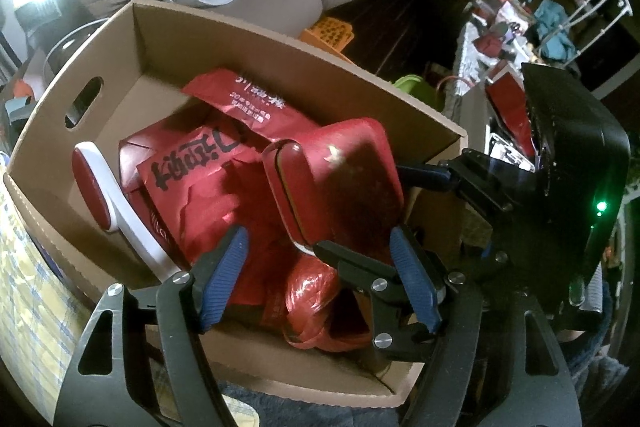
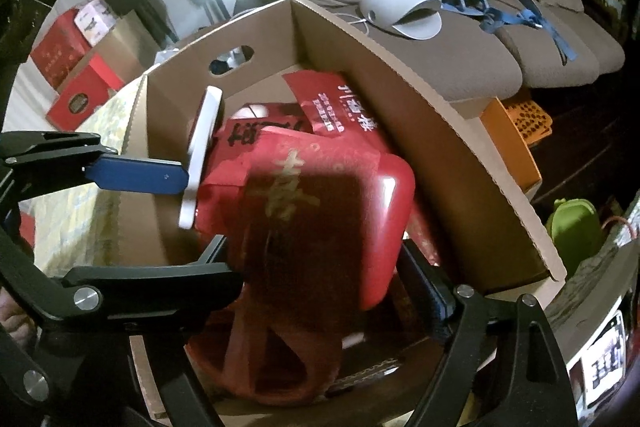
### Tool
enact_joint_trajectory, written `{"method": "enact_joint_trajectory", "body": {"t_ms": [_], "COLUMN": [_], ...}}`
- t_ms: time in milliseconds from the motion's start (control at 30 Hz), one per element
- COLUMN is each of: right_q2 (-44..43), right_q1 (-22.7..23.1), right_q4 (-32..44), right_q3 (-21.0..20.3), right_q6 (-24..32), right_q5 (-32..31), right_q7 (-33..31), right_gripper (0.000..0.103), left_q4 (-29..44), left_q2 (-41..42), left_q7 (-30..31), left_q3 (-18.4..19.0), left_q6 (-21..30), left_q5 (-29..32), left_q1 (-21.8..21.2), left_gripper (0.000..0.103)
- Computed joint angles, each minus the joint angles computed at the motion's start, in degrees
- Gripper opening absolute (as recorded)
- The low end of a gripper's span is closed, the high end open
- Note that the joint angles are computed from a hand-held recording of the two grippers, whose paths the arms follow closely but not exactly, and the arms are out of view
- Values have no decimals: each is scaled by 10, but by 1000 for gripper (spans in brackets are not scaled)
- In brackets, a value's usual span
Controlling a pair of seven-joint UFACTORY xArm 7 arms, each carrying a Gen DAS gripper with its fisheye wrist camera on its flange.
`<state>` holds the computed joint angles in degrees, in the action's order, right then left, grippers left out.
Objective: Organize objects
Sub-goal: 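Open the left tool while the right tool opens, releasing the red floral box, then withdraw both open tools upward from the cardboard box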
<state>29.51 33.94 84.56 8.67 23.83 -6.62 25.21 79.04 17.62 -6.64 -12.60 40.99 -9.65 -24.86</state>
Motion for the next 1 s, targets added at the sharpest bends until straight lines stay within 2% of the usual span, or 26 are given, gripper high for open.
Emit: {"method": "enact_joint_trajectory", "body": {"t_ms": [500,600,733,1000], "right_q2": [4,5,5,6], "right_q1": [9,10,6,5], "right_q4": [5,9,9,10], "right_q3": [-5,-7,-2,-2], "right_q6": [10,18,20,18], "right_q5": [-7,-13,-10,-8], "right_q7": [-3,-1,-5,-5], "right_gripper": [81,81,81,81], "left_q4": [-13,-13,-14,-8], "left_q2": [-6,-3,-3,5], "left_q7": [-16,-35,-87,-119], "left_q3": [7,14,32,36], "left_q6": [-2,-2,-6,-1], "left_q5": [7,31,107,159], "left_q1": [5,-1,-22,-28], "left_gripper": [71,71,71,71]}}
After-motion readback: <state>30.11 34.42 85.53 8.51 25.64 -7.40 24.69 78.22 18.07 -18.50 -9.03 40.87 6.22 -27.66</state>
